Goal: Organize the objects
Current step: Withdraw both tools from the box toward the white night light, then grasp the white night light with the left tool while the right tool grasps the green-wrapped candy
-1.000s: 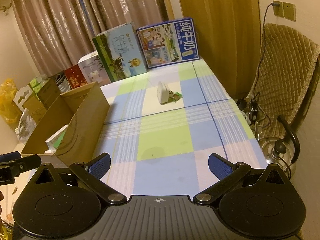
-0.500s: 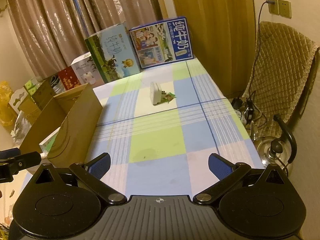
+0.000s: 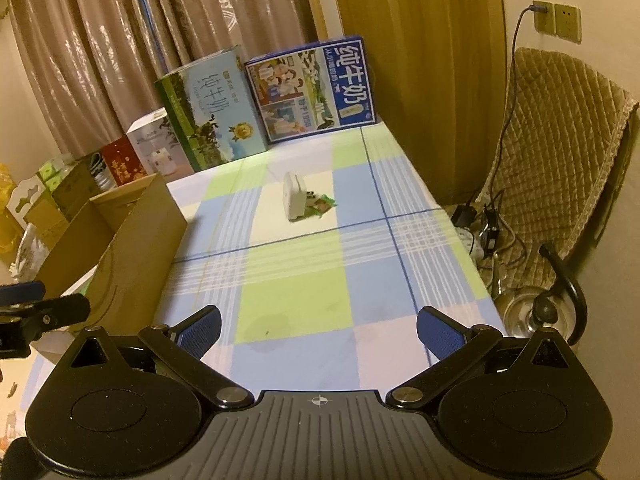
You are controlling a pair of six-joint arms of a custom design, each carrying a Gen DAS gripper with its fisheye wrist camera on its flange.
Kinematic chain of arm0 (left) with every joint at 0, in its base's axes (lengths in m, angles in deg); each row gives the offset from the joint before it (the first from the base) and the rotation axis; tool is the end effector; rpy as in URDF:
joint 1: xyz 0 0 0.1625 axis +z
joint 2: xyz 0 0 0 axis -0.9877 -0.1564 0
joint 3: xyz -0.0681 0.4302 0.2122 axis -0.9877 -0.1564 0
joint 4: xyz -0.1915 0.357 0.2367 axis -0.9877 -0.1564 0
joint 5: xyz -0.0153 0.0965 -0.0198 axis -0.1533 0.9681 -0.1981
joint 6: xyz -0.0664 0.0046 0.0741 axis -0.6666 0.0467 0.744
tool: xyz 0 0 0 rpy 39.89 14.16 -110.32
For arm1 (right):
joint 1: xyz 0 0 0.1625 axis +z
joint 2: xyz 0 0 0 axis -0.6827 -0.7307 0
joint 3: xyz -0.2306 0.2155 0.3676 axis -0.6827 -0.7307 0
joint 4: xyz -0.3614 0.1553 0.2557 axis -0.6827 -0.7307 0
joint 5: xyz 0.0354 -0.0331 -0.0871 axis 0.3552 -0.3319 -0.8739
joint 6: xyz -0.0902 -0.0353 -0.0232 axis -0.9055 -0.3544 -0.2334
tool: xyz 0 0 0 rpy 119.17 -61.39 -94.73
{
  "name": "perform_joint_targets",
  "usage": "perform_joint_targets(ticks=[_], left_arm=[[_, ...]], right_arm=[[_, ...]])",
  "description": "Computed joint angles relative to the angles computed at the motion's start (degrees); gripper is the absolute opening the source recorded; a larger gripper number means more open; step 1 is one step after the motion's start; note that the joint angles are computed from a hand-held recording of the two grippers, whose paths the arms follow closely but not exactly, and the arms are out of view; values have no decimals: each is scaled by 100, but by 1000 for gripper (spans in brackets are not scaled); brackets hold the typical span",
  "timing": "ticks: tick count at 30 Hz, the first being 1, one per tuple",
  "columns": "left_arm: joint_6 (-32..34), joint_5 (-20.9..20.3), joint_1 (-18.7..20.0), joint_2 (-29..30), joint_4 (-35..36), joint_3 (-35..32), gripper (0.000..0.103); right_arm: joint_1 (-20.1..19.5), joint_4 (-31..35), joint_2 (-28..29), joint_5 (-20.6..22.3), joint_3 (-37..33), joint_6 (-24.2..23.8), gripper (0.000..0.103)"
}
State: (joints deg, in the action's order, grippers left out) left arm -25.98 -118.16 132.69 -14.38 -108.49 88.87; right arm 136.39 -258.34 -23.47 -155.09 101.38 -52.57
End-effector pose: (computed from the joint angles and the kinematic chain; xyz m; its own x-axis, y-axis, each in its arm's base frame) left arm -0.3800 -0.7541 0.1234 -0.4945 0.7336 -0.4662 0.8669 0.4546 -0.2043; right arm 0.1083 -0.5835 0.3660 -0.8022 0.3425 0.4890 -0.2295 0.5792 -0.7822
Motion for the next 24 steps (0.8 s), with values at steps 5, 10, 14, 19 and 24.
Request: perform_joint_targets(ticks=[5, 10, 14, 19, 24], left_arm=[[420, -185, 28, 365, 145, -466, 102], [727, -330, 75, 835, 501, -1125, 102], [1215, -491, 110, 1299, 898, -1828, 102], [1857, -704, 176, 2014, 1718, -3028, 102], [2658, -863, 266, 2936, 2621, -4597, 102]], right_arm=[[-115, 31, 78, 37, -224, -290, 101], [-295, 124, 218, 229, -546, -805, 101], [-489, 435, 315, 544, -844, -1192, 101], [-747, 861, 514, 1020, -1305, -1904, 101], [-1048, 1273, 820, 1500, -1851, -2565, 101]])
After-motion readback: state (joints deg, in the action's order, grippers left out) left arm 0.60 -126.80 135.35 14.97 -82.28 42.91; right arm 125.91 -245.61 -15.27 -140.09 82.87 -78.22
